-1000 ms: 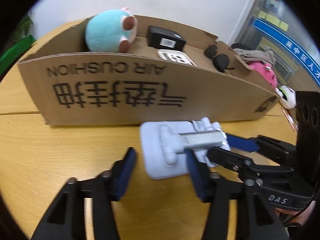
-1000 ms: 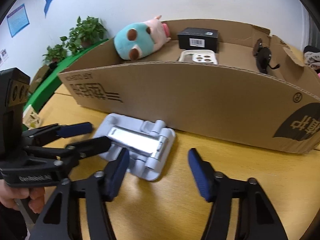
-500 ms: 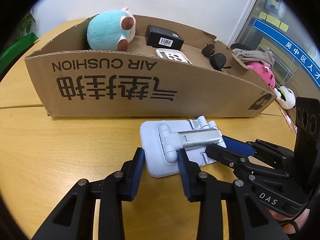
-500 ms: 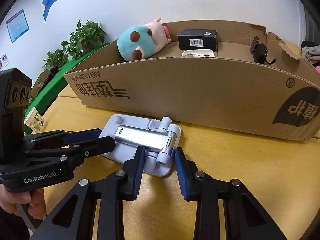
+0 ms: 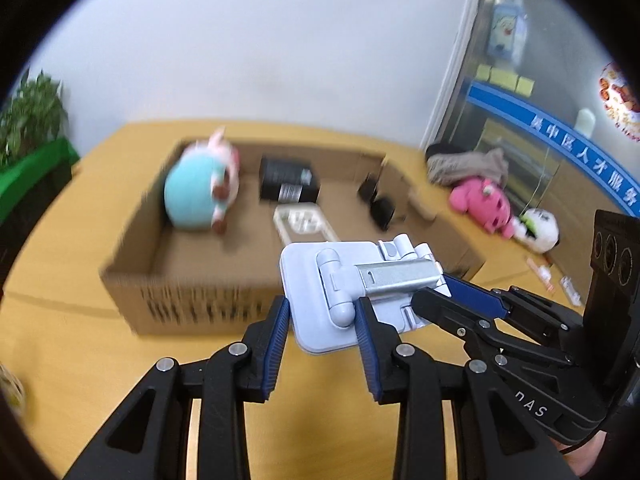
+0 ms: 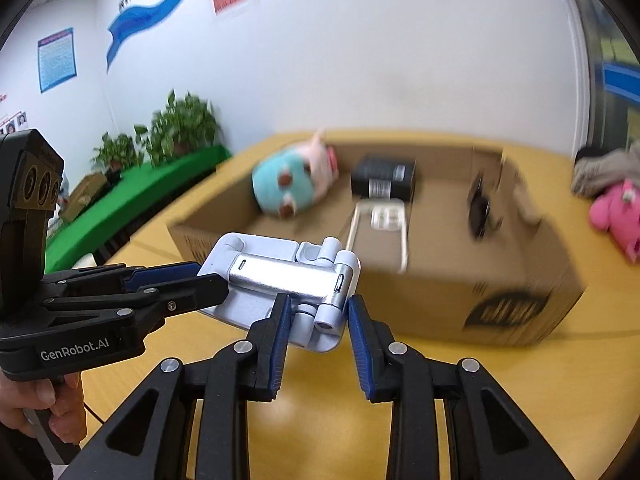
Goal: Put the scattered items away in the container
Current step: 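Lift the phone stand with both grippers and carry it over the box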
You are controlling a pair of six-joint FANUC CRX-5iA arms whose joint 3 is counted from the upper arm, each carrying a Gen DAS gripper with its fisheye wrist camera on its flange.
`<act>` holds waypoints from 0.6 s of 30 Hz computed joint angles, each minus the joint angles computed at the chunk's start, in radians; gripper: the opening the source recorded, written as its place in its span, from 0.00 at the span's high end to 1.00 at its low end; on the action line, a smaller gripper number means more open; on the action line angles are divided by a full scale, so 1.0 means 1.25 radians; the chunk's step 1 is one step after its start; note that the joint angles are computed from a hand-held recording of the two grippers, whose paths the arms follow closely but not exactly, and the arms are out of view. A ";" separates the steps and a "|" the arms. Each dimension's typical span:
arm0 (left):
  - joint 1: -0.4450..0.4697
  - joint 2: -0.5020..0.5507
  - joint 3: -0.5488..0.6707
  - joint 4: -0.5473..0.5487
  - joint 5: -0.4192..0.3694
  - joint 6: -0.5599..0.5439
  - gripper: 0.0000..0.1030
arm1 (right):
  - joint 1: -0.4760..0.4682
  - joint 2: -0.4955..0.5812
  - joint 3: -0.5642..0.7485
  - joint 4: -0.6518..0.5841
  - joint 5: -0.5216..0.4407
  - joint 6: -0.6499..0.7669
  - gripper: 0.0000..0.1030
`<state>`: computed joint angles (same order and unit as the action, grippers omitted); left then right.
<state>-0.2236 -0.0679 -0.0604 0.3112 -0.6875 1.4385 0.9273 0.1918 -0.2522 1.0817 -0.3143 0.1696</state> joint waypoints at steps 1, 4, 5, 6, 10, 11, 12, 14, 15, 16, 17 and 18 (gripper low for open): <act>-0.005 0.003 0.024 -0.013 0.001 0.000 0.68 | -0.008 -0.008 -0.002 0.036 0.006 -0.026 0.70; -0.016 0.023 0.098 -0.032 -0.004 0.004 0.69 | -0.033 -0.028 0.006 0.131 0.014 -0.086 0.70; -0.020 0.031 0.126 -0.039 -0.009 0.006 0.68 | -0.039 -0.032 0.012 0.154 0.014 -0.098 0.70; -0.026 0.043 0.158 -0.049 -0.013 0.009 0.69 | -0.049 -0.034 0.023 0.188 0.012 -0.116 0.70; -0.045 0.094 0.285 -0.072 -0.025 0.005 0.69 | -0.073 -0.035 0.076 0.233 -0.004 -0.114 0.70; -0.050 0.105 0.312 -0.076 -0.028 0.006 0.69 | -0.079 -0.035 0.091 0.233 -0.008 -0.107 0.70; -0.055 0.120 0.341 -0.079 -0.032 0.006 0.69 | -0.084 -0.036 0.101 0.235 -0.010 -0.105 0.70; -0.067 0.155 0.409 -0.095 -0.048 0.014 0.69 | -0.091 -0.032 0.131 0.215 -0.021 -0.077 0.70; -0.072 0.171 0.437 -0.099 -0.057 0.019 0.69 | -0.090 -0.028 0.149 0.193 -0.030 -0.052 0.70; -0.075 0.192 0.471 -0.102 -0.069 0.023 0.69 | -0.089 -0.024 0.165 0.173 -0.040 -0.027 0.71; -0.079 0.209 0.498 -0.104 -0.077 0.024 0.69 | -0.090 -0.016 0.185 0.145 -0.050 0.006 0.71; -0.082 0.230 0.528 -0.103 -0.088 0.024 0.68 | -0.091 -0.009 0.205 0.114 -0.058 0.037 0.71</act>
<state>-0.3257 0.2195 0.5991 0.1819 -0.7975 1.4681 0.8140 0.1806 0.0038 1.2242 -0.3873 0.2154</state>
